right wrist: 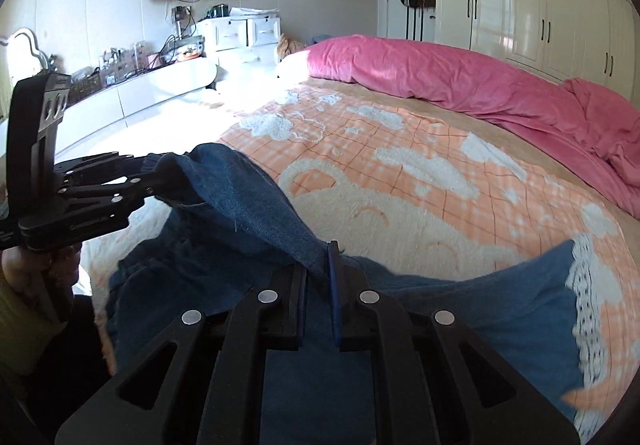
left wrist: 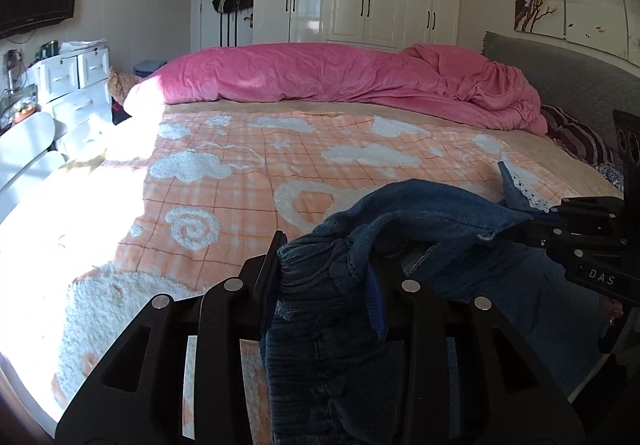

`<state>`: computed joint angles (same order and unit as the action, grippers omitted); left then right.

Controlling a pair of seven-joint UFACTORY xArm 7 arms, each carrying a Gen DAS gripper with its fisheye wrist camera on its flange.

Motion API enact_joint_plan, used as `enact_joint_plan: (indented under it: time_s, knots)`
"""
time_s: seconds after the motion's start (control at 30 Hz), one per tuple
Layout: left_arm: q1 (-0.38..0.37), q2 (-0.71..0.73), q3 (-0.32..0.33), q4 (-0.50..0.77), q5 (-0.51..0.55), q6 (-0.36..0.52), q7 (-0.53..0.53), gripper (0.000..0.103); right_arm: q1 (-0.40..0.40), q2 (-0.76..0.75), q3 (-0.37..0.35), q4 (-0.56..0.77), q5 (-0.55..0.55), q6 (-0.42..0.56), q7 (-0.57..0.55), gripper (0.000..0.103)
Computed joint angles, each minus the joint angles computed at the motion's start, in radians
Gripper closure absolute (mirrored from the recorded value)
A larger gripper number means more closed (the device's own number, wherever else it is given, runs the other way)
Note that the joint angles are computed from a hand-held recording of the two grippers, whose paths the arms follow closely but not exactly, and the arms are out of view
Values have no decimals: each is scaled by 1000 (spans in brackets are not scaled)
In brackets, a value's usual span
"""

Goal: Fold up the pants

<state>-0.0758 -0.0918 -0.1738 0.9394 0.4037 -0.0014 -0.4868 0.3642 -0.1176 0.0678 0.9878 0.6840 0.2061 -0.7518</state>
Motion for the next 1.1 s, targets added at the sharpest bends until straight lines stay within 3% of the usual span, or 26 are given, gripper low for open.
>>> enact_joint_plan:
  time_s: [0.07,0.13,0.23,0.33,0.5,0.73,0.93,1.1]
  knots:
    - [-42,-39,28,-49,-64,-3,52,74,20,-59,-3,-57,35,-3,-7,95]
    - [-133,-77,98,-101,-190,-11,163,73,45,-106,-8,-107,53,-13,-2,95]
    - [-239,-135,180,-165,-330,7,284,73,58,-166,5,-181,-24,-27,53,95]
    - [-276,-183,206,-211,-406,34,354,73,77,-217,14,-249,-99,-30,100,95]
    - [-256,-234,180,-276,-478,104,406,72,154,-255,-32,-306,-148,6,145,94]
    - [-252,-265,178,-315,-564,170,474,65,170,-260,-10,-372,-231,57,239,91]
    - [-211,-319,157,-347,-590,222,468,58,212,-261,-40,-372,-208,61,242,91]
    - [-181,-383,138,-364,-565,285,456,58,232,-258,-48,-378,-179,64,226,91]
